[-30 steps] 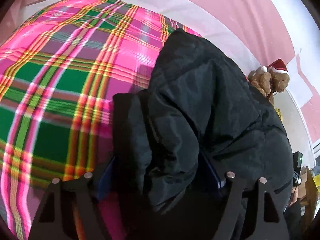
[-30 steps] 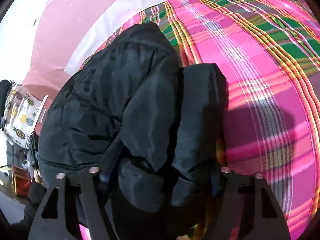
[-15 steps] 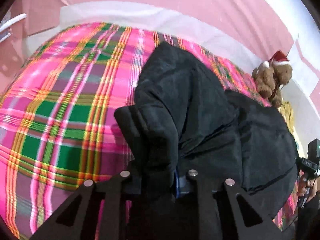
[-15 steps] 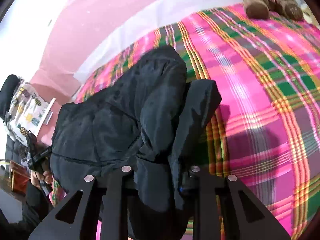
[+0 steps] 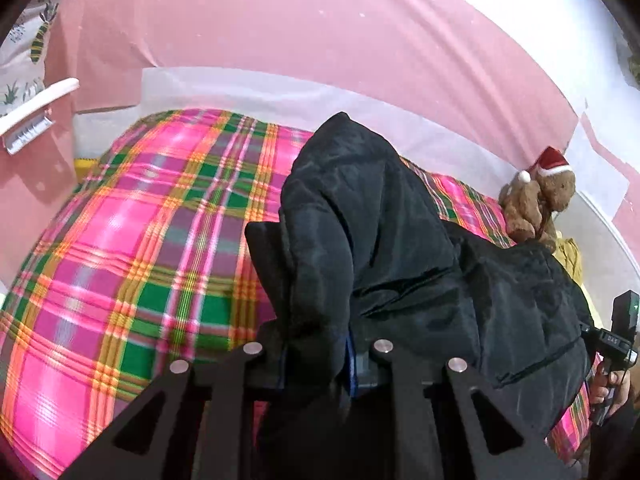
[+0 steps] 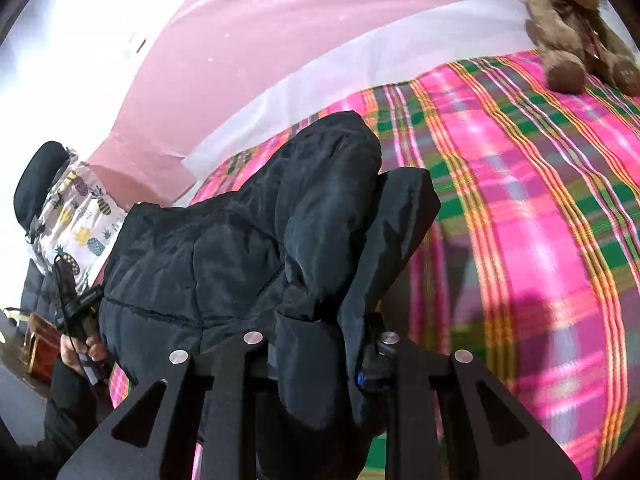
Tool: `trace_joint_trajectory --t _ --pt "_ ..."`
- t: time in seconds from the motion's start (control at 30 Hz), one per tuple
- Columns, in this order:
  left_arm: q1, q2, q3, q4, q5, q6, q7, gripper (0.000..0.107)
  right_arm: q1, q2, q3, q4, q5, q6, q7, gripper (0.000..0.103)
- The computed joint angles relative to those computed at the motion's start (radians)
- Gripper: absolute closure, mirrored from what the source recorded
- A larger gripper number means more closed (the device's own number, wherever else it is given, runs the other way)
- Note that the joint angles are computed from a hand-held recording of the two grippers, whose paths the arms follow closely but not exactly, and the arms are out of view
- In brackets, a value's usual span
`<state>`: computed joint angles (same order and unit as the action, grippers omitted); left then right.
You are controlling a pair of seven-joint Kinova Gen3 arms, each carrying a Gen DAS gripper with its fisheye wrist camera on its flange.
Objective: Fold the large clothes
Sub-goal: 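Lift the held jacket edge with both tools and fold it over the bundle, then lay the folded edge down and open both tools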
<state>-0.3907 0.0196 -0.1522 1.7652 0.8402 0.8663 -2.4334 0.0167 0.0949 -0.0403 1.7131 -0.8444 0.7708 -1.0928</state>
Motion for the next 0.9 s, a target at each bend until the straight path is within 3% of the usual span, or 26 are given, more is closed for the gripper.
trace_joint_trajectory --t 0.27,0.5,0.6,0.7,0.77,0.9 --pt "-0.07 0.104 0.003 -0.121 0.018 -0.01 0.002 0.087 -0.073 0.133 -0.072 -0.15 0.07 -0.078 -0.088 0.081" --pt "-0.101 0.251 0.072 -0.2 -0.078 -0.105 0.089 0.086 -0.146 0.289 -0.098 -0.228 0.235 -0.127 -0.249 0.079" --pt "-0.099 0.324 0.089 -0.195 -0.122 -0.16 0.137 0.084 -0.113 0.317 -0.14 -0.216 0.243 -0.146 -0.271 0.073" --pt "-0.154 0.337 0.15 -0.153 -0.066 -0.208 0.098 0.08 -0.124 0.318 -0.138 -0.238 0.297 -0.126 -0.308 0.066" --pt "-0.164 0.336 0.162 -0.152 -0.076 -0.213 0.105 0.073 -0.139 0.311 -0.119 -0.256 0.343 -0.098 -0.36 0.054" --pt "-0.19 0.32 0.157 -0.17 -0.087 -0.169 0.167 0.06 -0.155 0.265 -0.1 -0.246 0.399 -0.085 -0.439 0.048"
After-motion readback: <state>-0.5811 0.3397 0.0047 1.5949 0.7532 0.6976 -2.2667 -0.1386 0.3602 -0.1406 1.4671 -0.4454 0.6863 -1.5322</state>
